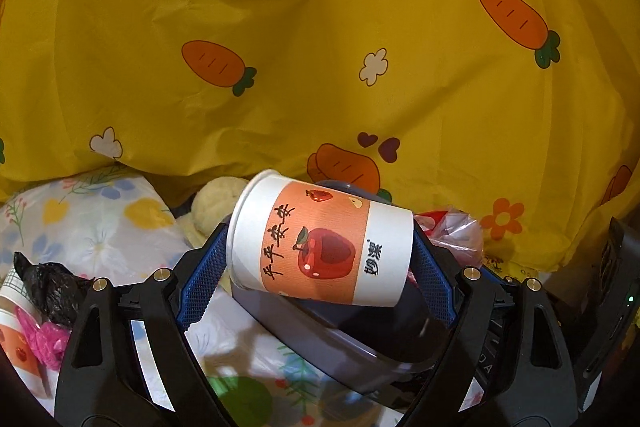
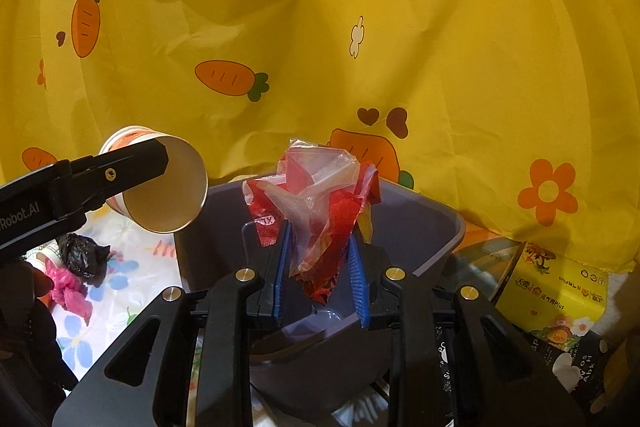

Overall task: Collect trash
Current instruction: 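Carry both items to the grey bin and open both grippers to drop them, then return to the pile and grasp the pink plastic bag with the left gripper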

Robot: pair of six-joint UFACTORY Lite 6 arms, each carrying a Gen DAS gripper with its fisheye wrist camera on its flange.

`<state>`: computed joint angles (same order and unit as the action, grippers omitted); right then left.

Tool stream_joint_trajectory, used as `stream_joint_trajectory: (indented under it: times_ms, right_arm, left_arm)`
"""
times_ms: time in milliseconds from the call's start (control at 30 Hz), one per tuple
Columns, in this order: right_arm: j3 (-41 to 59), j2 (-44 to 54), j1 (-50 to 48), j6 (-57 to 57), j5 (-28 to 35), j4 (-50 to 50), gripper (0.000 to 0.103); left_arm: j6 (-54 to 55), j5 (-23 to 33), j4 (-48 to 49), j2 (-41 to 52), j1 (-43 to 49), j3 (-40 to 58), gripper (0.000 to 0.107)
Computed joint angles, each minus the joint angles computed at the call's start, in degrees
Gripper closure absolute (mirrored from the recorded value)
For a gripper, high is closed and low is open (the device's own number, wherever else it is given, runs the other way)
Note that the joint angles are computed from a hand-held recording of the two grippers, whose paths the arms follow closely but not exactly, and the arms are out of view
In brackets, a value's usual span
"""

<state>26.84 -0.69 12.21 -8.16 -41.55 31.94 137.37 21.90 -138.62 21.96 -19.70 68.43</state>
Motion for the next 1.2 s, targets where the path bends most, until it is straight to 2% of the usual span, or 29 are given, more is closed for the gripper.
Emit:
stream_joint_trajectory:
  times_ms: [267, 400, 533, 633, 700, 867, 1033, 1200]
  right_arm:
    - [2.87, 4.89, -2.24, 2.33, 0.83, -3.2, 0.075]
    - [3.77, 6.63, -3.3, 3.8, 1.08, -4.7, 0.074]
    - [4.1, 7.44, -3.78, 4.17, 0.98, -5.01, 0.069]
    - [3.4, 7.12, -3.84, 3.82, 0.0, -4.4, 0.059]
    - [2.84, 6.62, -3.78, 3.53, -0.53, -3.89, 0.058]
    - [0.56, 4.21, -2.3, 1.38, -2.47, 0.02, 0.049]
    - [-3.36, -0.34, 1.02, -0.04, -5.23, 4.19, 0.03]
    - [-7.53, -6.86, 5.48, -1.52, -6.33, 9.36, 0.021]
  left_arm:
    - [-5.34, 1.28, 4.79, 4.96, -0.16, 5.01, 0.025]
    - [-14.66, 3.17, 13.53, 7.62, 0.49, 8.31, 0.025]
    - [-24.36, 4.63, 21.75, 10.9, 1.42, 11.75, 0.017]
    - [-24.53, 5.09, 21.12, 11.05, 2.01, 11.37, 0.016]
    - [-24.64, 5.37, 20.86, 10.39, 2.37, 10.44, 0.013]
    - [-12.6, 3.41, 7.28, 3.49, 2.83, 2.02, 0.01]
    - [2.1, 3.72, -7.46, -6.58, 4.59, -10.02, 0.01]
    - [15.25, 3.37, -19.29, -18.39, 6.58, -22.71, 0.01]
